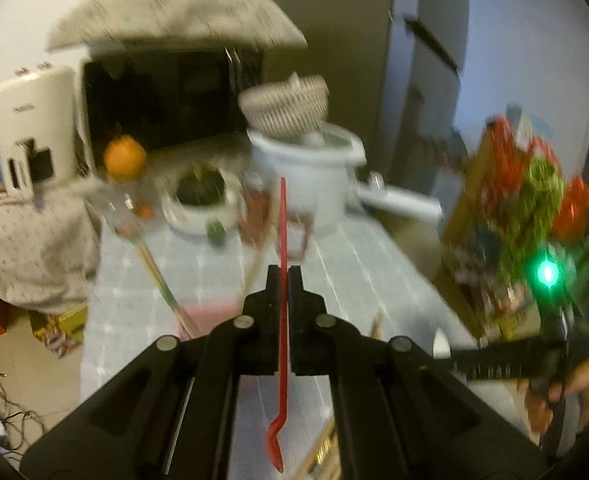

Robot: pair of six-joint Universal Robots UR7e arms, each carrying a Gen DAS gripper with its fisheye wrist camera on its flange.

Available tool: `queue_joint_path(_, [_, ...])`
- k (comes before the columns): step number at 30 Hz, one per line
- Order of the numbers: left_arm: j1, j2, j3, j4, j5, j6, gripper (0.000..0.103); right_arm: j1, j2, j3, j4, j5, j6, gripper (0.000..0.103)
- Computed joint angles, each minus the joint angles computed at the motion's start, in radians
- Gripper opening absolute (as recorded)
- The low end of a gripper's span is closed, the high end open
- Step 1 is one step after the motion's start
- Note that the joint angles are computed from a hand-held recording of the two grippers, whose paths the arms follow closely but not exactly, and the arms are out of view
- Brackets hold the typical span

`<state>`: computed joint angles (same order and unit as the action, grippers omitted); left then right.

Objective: Organize utensils
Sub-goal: 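Carry the red spatula into the pink holder and open the left gripper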

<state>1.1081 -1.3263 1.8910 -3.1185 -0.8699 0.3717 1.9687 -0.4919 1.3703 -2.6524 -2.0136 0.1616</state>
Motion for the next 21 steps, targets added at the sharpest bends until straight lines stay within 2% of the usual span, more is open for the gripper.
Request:
queue_joint_path(7, [0.055,0.136,-0.070,-0.445,-0.039,0.192,0.003,0.017,0.032,-0.042,0.007,-0.010,-0.005,0.038])
queue_joint_path(12, [0.096,0.219,-0.126,-0.621,-0.043,0.253,0.003,0.025,0.048,-0.063,0.011,-0.016,-0.017,0.038])
queue_joint_path(16, [0.118,0.240,-0.133,-0.663,-0.046,0.256,0.003,0.030,0.061,-0.082,0.014,-0.026,-0.029,0.038])
queue_joint_path(21, [0.137,0.239,-0.122,-0.620,-0.036,0.252,0.003,0.031,0.076,-0.102,0.034,-0.032,-0.034,0.038])
